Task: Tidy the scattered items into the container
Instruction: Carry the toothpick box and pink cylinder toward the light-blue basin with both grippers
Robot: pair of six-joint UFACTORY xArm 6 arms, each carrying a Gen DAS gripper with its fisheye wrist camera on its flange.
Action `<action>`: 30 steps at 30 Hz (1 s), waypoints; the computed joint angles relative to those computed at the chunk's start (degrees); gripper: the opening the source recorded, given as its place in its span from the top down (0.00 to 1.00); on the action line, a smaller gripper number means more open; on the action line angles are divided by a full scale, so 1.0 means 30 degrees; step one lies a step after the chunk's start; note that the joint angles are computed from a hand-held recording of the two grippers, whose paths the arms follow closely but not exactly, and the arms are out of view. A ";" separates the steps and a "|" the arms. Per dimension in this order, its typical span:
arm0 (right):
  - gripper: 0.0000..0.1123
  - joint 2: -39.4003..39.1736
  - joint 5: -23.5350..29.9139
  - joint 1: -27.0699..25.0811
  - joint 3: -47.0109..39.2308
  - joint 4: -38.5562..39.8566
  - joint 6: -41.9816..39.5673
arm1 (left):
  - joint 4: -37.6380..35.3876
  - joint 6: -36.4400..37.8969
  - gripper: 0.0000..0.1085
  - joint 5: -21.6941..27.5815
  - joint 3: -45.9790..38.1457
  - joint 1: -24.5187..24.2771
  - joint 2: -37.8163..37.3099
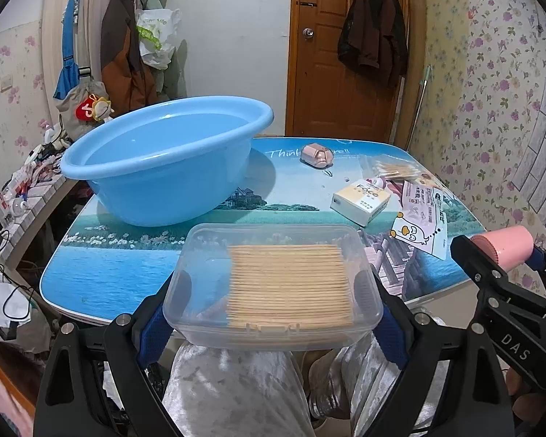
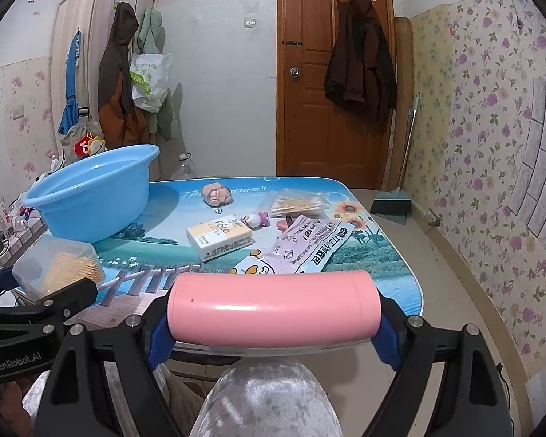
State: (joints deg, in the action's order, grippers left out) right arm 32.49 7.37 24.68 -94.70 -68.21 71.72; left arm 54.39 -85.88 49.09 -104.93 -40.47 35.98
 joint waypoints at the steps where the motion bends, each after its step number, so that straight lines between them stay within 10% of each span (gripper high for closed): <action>1: 0.22 0.0073 0.0020 0.0010 -0.0070 0.0146 -0.0131 | -0.0011 0.0003 0.16 -0.0004 -0.0004 -0.0011 0.0006; 30: 0.22 0.0299 0.0216 0.0109 -0.0254 0.1048 -0.1078 | -0.0153 -0.0083 0.16 -0.0134 0.0291 0.0079 -0.0122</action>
